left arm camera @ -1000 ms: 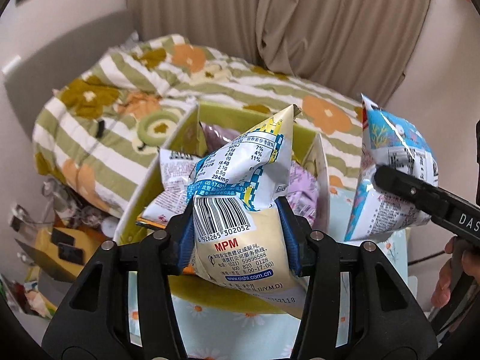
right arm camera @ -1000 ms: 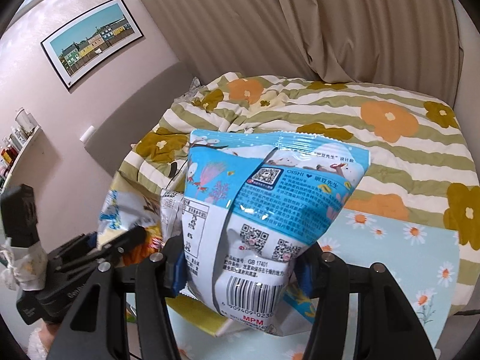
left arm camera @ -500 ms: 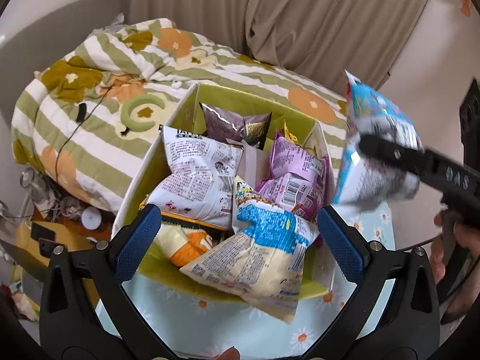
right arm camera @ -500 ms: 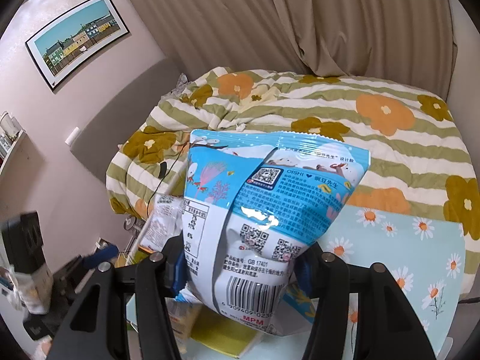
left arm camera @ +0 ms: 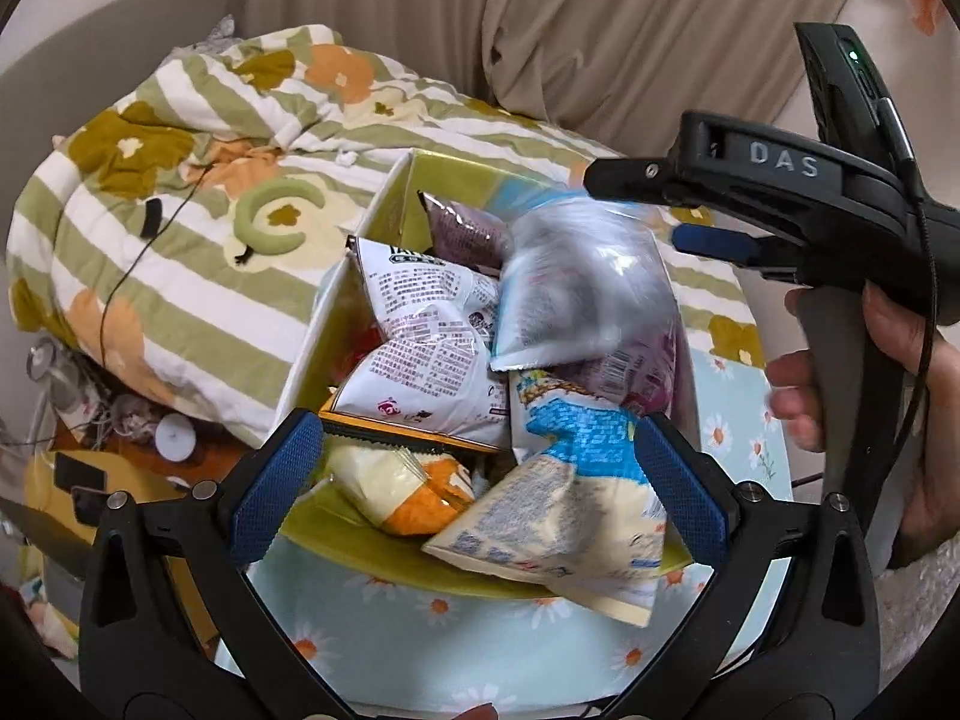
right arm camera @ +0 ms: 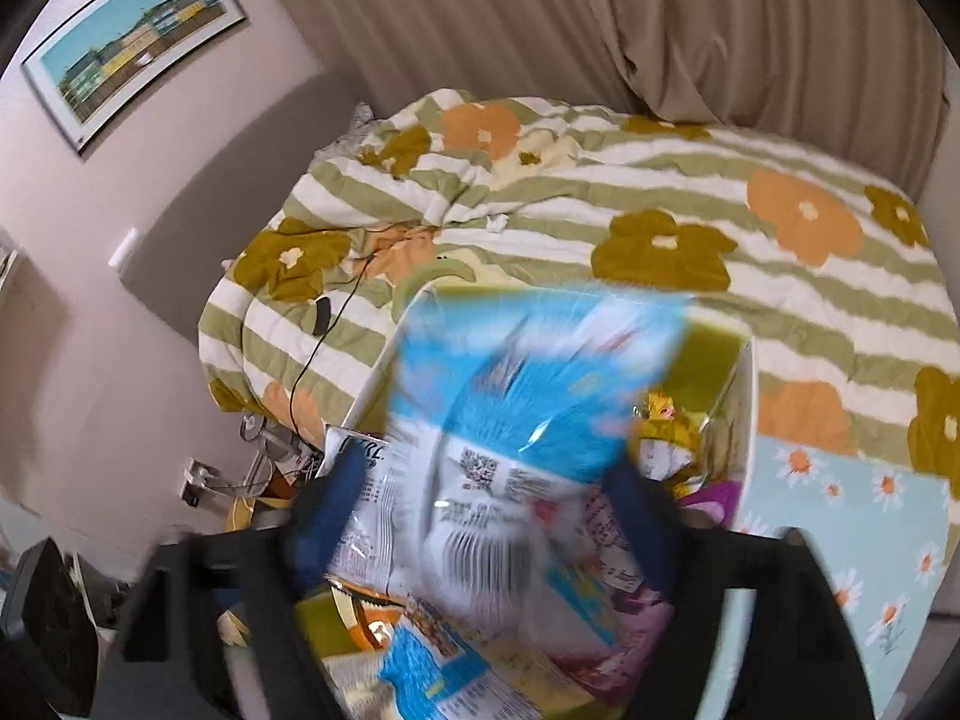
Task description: Organize snacks
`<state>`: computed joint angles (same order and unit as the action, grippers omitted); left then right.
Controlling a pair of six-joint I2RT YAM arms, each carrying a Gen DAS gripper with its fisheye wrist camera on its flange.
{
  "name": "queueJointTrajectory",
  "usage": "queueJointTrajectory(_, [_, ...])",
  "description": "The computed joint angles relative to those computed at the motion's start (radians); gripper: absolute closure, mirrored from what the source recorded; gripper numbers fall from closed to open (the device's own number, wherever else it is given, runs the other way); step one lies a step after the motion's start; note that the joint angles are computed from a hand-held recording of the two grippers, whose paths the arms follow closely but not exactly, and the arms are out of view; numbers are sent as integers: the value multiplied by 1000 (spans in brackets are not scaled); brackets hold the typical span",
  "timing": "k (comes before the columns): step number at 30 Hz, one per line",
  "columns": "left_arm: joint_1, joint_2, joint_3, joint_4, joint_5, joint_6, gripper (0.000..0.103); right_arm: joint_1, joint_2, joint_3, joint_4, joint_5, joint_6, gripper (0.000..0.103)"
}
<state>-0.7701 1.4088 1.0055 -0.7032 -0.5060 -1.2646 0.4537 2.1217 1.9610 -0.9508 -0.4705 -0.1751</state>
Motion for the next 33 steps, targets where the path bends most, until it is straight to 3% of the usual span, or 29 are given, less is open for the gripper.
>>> queueJointTrajectory(2, [1, -1, -9, 12, 6, 19, 0, -7, -52, -94, 71, 10, 27, 2])
queueJointTrajectory(6, [-21, 24, 22, -10, -11, 28, 0, -33, -160, -248, 163, 29, 40, 2])
queueJointTrajectory(10, [-73, 45, 86, -40, -59, 10, 0, -73, -229, -301, 166, 22, 40, 2])
queueJointTrajectory(16, [-176, 173, 304, -128, -142, 11, 0, -189, -371, -404, 165, -21, -3, 2])
queueJointTrajectory(24, [-340, 413, 657, -273, -237, -52, 0, -444, -580, -565, 104, -100, -161, 2])
queueJointTrajectory(33, [-528, 671, 1038, -517, -304, -225, 0, -800, -714, -672, -38, -222, -431, 2])
